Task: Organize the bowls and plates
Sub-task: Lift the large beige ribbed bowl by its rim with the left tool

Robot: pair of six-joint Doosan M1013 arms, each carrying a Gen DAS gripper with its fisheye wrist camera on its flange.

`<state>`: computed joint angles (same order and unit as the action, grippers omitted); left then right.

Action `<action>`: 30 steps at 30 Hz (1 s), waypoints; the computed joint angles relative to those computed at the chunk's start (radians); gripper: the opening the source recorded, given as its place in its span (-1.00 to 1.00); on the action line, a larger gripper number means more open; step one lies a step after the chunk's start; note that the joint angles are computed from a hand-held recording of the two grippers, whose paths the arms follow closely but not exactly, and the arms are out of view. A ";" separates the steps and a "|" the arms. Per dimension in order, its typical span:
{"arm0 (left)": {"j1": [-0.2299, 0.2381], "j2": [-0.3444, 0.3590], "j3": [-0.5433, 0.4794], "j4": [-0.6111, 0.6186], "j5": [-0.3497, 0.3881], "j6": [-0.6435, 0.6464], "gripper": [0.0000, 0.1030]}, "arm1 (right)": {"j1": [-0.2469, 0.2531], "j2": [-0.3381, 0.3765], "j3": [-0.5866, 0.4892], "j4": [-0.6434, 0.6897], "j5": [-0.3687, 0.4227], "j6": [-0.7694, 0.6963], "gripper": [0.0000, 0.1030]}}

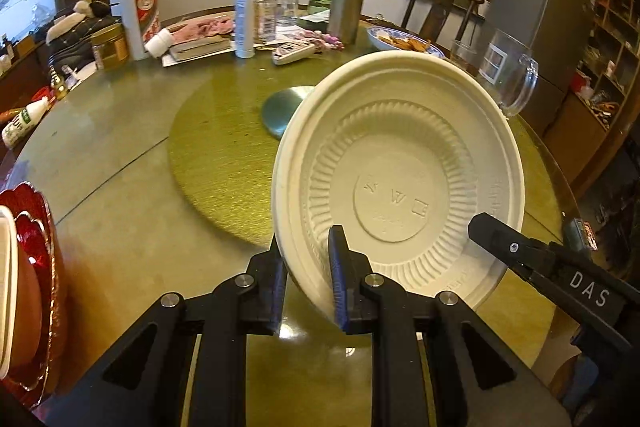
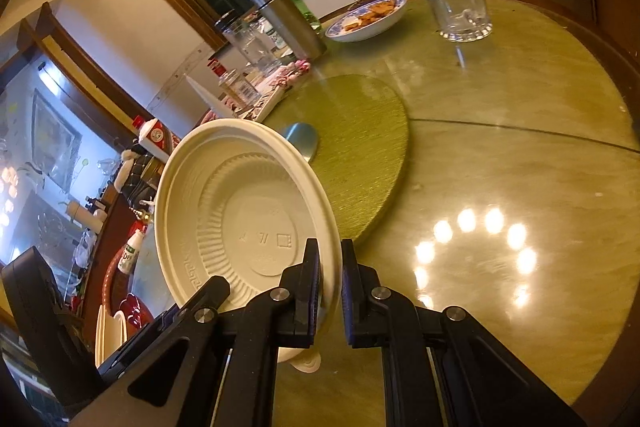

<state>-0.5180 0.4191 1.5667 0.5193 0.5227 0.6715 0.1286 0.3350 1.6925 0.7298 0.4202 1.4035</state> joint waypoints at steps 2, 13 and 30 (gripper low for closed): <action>0.002 -0.007 0.014 0.025 -0.008 -0.032 -0.66 | 0.006 0.002 0.003 0.023 -0.012 -0.024 -0.82; 0.003 -0.033 0.067 0.146 -0.036 -0.179 -0.65 | 0.038 -0.006 0.028 0.099 -0.088 -0.156 -0.82; -0.014 -0.053 0.132 0.466 -0.031 -0.539 -0.66 | 0.054 -0.005 0.045 0.293 -0.109 -0.454 -0.81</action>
